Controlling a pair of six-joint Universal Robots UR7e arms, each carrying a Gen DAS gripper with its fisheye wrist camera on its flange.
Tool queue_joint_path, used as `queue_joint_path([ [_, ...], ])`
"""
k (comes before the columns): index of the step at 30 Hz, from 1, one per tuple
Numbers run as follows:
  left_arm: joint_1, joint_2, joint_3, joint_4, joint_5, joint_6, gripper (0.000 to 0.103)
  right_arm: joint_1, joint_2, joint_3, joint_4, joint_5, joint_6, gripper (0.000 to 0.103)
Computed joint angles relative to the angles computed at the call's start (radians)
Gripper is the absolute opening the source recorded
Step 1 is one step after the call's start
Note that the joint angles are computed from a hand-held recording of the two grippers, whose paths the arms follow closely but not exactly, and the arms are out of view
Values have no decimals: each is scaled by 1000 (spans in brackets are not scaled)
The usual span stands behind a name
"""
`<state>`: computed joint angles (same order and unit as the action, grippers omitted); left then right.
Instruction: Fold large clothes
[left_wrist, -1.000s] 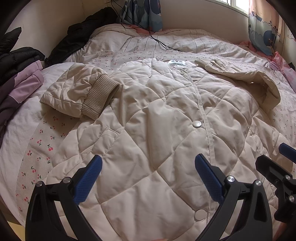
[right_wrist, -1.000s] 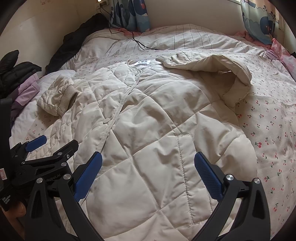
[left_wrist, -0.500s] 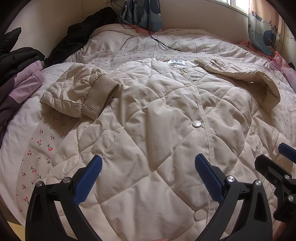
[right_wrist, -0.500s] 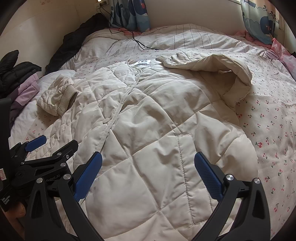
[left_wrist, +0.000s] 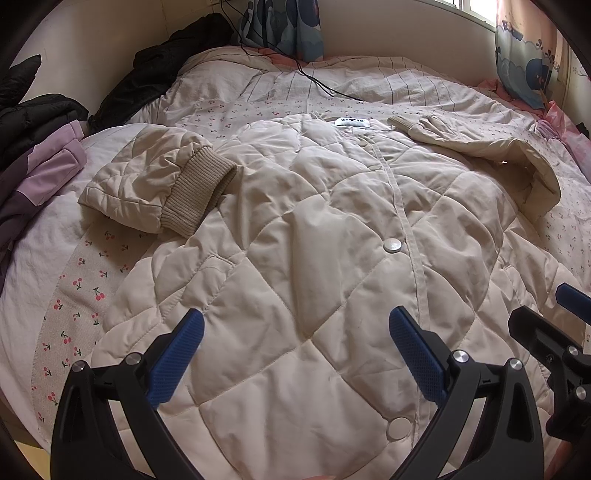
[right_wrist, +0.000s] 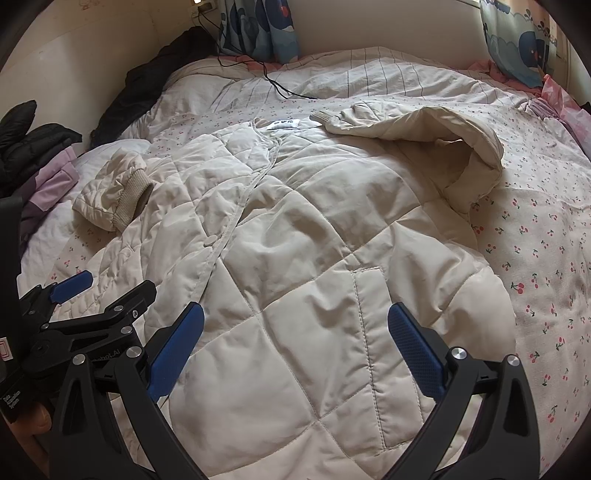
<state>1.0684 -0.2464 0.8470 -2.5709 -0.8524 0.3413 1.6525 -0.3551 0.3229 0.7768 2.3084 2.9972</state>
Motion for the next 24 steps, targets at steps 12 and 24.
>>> queue_joint_path([
  [12,0,1,-2,3,1,-1,96,-3,2,0,-15,6,-19,96],
  [24,-1,3,4,0,1,-6,96,-12,29,-54,1,0,-35,96],
])
